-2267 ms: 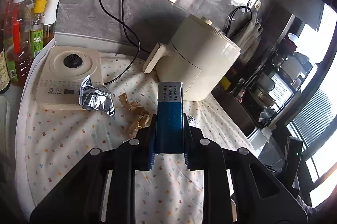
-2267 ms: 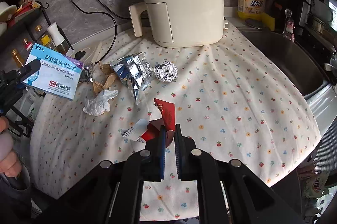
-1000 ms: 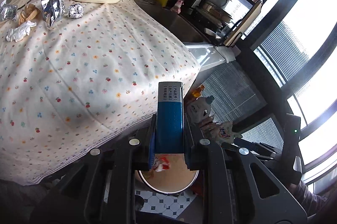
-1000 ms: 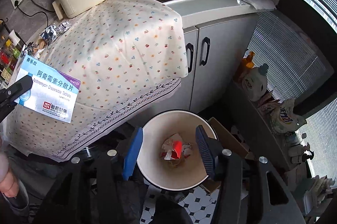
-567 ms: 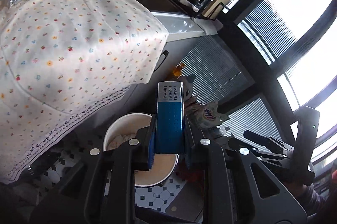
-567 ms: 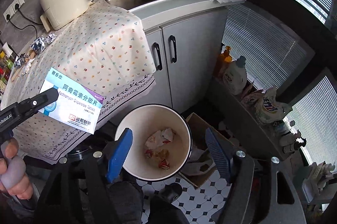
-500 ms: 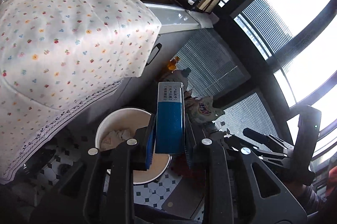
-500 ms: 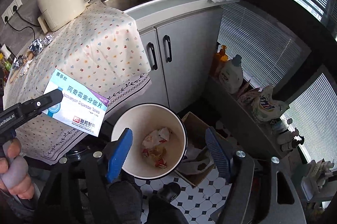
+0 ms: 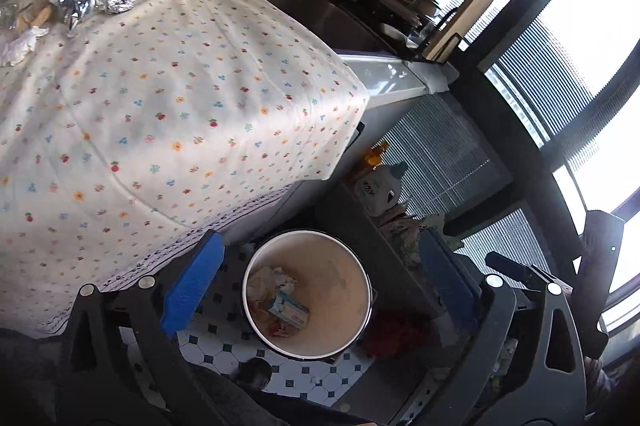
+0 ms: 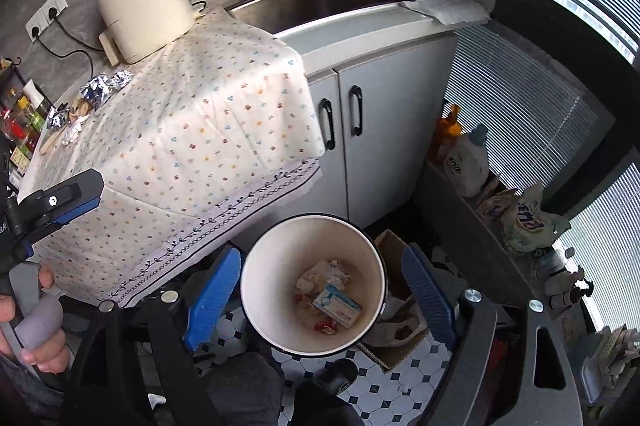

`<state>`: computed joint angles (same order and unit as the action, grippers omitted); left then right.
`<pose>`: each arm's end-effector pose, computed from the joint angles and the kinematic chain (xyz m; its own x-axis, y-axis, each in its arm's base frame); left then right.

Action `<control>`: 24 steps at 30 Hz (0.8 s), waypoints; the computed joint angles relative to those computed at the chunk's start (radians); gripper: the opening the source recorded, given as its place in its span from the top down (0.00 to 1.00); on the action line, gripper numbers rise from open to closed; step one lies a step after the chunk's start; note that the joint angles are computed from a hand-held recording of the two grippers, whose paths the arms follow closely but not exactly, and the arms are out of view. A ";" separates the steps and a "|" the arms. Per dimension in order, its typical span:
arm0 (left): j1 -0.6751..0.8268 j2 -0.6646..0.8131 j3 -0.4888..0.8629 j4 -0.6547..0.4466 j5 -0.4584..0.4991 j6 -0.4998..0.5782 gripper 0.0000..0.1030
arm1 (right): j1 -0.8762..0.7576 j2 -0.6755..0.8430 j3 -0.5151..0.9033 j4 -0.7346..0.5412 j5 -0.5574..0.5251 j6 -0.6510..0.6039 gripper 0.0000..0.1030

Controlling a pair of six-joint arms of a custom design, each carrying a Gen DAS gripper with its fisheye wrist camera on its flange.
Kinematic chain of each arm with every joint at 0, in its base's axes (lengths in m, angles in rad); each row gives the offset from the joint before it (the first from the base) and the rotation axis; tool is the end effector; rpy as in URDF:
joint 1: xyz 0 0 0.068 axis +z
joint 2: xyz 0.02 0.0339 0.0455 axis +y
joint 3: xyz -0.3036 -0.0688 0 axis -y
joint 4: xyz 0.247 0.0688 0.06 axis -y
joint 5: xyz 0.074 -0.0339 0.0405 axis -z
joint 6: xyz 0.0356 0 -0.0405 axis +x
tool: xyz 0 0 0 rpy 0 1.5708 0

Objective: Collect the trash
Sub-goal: 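Move both tools back over the counter toward the silver foil packets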

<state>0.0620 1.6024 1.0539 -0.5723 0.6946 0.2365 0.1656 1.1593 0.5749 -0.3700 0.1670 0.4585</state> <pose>0.3165 -0.0032 0.2481 -0.8198 0.1295 -0.5579 0.4344 0.7753 -0.4584 0.1990 0.0273 0.2165 -0.7517 0.3169 -0.5784 0.2954 0.9459 0.1342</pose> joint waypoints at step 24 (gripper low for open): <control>0.519 0.093 0.324 -0.082 0.000 0.002 0.06 | 0.315 0.531 0.588 0.056 -0.047 -0.075 0.08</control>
